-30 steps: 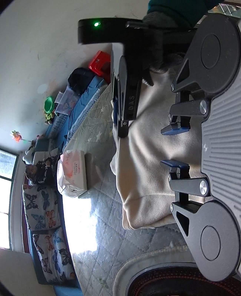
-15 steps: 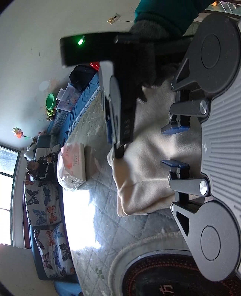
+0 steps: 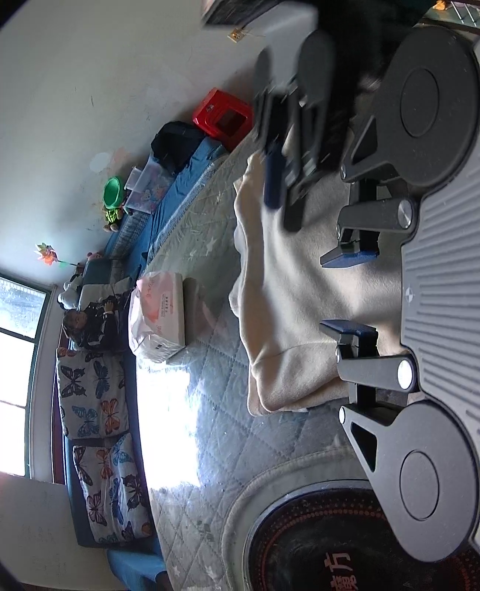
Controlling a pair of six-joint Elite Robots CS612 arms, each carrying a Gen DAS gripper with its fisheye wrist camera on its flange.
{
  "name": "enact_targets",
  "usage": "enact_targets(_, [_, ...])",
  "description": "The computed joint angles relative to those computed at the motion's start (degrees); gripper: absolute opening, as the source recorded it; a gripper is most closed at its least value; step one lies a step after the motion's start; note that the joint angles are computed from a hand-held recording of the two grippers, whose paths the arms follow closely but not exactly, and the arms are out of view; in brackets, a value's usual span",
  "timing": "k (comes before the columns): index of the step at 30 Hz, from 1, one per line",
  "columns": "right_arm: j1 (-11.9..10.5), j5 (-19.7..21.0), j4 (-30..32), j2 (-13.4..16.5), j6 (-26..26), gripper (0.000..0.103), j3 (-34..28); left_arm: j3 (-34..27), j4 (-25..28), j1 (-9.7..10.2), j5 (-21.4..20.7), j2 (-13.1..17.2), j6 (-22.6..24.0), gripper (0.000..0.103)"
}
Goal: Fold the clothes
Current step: 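Fold the held edge over the bundle and open both grippers, then pull both grippers back from the folded sweatshirt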
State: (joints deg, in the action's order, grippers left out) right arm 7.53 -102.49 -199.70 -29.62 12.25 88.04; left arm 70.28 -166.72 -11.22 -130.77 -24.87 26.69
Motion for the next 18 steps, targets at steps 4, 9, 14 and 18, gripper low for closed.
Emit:
enact_targets(4, [1.3,-3.7,-2.6,-0.3,0.1,0.032,2.7,0.8,-0.9,-0.07,1.2,-0.1,0.6,0.034])
enact_targets(9, [2.8,-8.0,-6.5,-0.2,2.2,0.034,5.4,2.6,-5.1,-0.32,2.9,-0.4,2.7,0.035])
enact_targets(14, [3.0,-10.8,-10.1,-0.9,5.6,0.041,7.4,3.5,-6.7,-0.15,2.0,-0.9,2.8,0.039])
enact_targets(18, [2.2,-12.0,-7.6,-1.2,10.0,0.041,8.6,3.7,-6.4,-0.28,2.8,-0.7,3.0,0.040])
